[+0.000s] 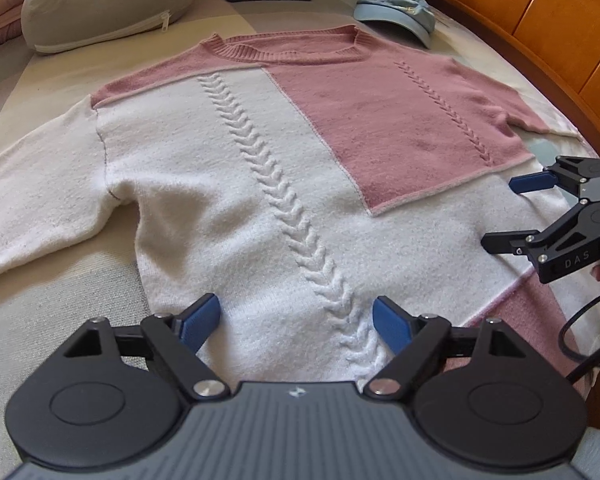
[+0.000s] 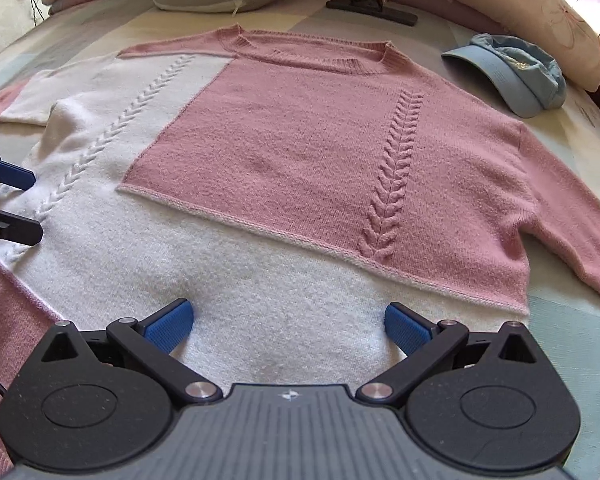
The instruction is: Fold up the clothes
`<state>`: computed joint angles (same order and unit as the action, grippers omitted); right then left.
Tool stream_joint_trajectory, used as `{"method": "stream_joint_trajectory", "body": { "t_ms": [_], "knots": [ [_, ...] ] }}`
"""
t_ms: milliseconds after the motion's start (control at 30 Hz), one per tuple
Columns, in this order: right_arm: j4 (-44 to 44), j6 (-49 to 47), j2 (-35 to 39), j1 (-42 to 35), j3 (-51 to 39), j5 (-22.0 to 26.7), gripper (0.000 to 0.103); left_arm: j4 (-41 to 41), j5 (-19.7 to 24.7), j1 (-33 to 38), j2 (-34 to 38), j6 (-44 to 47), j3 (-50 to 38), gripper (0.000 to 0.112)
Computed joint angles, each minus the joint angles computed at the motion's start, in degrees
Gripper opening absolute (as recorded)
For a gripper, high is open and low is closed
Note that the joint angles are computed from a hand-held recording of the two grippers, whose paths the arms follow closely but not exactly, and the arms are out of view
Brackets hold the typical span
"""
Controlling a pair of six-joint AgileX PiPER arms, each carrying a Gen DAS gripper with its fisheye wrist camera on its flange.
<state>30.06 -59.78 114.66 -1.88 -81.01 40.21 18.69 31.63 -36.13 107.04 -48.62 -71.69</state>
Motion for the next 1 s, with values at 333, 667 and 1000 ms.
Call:
{"method": "stream_joint_trajectory", "body": {
  "t_ms": [333, 667, 1000],
  "knots": [
    [8.27, -9.29, -0.95, -1.76, 3.68, -2.59, 0.103, 6.37, 5.59, -3.22, 3.41, -5.8, -4.56, 0.091],
    [11.19, -11.82, -0.98, -2.48, 4.55, -2.82, 0.103, 8.68, 9.27, -4.43, 5.81, -10.07, -8.06, 0.095],
    [13.78, -16.04, -0.71, -3.82, 4.7, -1.19, 0.103, 8.81, 11.35, -4.89, 6.97, -10.23, -10.05, 0.097]
  ]
}}
